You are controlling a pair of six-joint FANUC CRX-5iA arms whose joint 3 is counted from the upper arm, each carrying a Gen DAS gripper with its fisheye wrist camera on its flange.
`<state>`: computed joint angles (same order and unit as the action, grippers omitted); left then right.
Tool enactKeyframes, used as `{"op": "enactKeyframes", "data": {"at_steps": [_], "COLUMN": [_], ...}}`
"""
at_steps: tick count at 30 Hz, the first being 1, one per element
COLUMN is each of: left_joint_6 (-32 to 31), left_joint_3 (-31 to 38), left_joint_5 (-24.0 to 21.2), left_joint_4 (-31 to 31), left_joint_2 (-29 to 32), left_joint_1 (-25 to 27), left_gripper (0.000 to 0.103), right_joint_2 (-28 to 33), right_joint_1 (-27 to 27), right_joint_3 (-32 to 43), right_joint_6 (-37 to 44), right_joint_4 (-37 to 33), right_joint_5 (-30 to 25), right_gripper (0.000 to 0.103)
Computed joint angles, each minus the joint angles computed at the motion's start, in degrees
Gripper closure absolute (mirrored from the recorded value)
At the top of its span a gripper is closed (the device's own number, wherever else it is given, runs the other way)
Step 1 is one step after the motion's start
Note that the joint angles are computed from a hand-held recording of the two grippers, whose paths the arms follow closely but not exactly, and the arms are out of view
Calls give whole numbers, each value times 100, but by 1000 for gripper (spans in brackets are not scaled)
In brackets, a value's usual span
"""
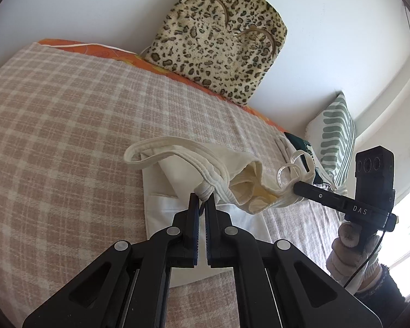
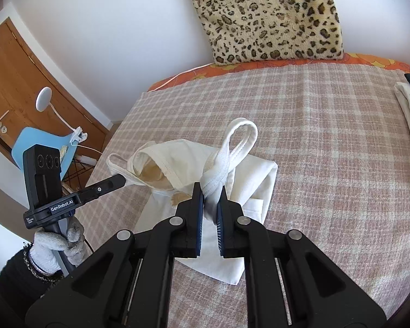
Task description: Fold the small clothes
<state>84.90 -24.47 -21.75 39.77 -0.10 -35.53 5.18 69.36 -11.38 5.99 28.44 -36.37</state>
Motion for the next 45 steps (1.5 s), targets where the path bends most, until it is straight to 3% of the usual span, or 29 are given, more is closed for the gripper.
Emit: {"op": "enactKeyframes", "data": {"at_steps": [5,14,20,22,24,26,31,37,42,45], "left_joint_6": [310,378,1108,1207,1535,1758,1994,1111,744,1053], "left_joint_3": [-157,-498,-210,-210,-144,-81,249,807,1644,2138], "left_joint_5": [-119,-125,-779,-1033,-1256,-1285,-998,-852,-1460,-1887], "left_joint_4": [-401,-387,-1496,-1664,-2053,-2389,-2939,-2307,-2198,-2719], "left_joint_2": [-97,-308,-391,-488,-624,-764,-892,-289,551,927], "left_joint_1": [-42,-31,87,151,181,156,-20,-67,-137,-230], "left_gripper": [101,101,99,95,92,92,92,92,92,92], "right_joint_2": [-80,-89,-58,-65,-108,-211,-700,-524,21,327], "right_joint_1": [217,466,597,669,747,855,1071,912,581,466], "right_joint_3": [-385,-787,-644,-477,-339,-344,-793,-732,-284,12], "right_joint_6": [-442,-950,-539,-116,198,182,-429,-873,-372,17], "right_joint_4": [218,501,222,-121,-447,-434,316,1051,540,219], "right_joint_5": [43,69,-281,-593,-902,-1135,-724,-389,-158,-200], "right_gripper": [93,93,91,86,73,72,72,72,72,72]}}
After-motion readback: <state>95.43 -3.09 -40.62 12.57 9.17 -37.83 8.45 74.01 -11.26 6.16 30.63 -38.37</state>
